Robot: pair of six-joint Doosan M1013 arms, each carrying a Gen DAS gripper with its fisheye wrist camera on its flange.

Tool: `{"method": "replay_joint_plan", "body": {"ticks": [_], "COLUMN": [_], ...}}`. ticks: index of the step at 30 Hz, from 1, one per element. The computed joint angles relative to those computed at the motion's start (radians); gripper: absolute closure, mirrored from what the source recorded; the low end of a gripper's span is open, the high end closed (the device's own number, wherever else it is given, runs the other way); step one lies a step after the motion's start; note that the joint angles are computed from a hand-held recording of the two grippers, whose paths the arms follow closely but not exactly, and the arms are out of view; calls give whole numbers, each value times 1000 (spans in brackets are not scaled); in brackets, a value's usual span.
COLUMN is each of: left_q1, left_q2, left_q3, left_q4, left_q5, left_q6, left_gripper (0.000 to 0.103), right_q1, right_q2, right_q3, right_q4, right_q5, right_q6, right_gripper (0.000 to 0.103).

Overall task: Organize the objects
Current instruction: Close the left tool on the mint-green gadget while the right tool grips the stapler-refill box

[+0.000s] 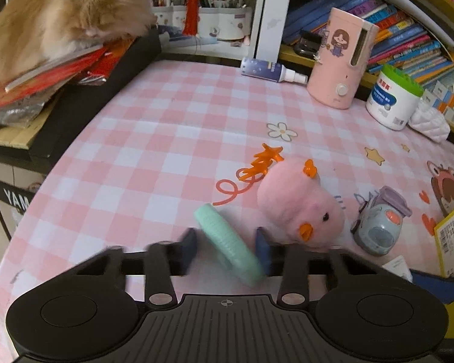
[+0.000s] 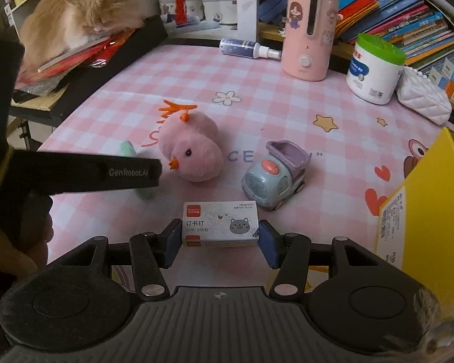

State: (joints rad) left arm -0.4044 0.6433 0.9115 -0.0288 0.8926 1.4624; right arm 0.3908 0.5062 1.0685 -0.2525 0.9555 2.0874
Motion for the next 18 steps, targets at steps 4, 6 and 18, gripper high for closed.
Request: {"method": "replay_joint_plan", "body": {"ticks": [4,6,18], "left_q1": [7,9,48], "left_q2": [-15,-31,-199], "left_q3": [23,45,244], "left_q4": [-21,-23,-226], "left_q5": [-5,-14,-113], "left_q6": [-13,-17,138], "left_gripper": [85,85,85], "right_q1": [2,4,29], "right_q2": [-7,-14,-73], "right_q3": [7,14,74], "right_q4": [-14,-27,-72], "right_q5": [4,1,-24], "right_q6": [23,39,70], "right_gripper": [52,52,52]}}
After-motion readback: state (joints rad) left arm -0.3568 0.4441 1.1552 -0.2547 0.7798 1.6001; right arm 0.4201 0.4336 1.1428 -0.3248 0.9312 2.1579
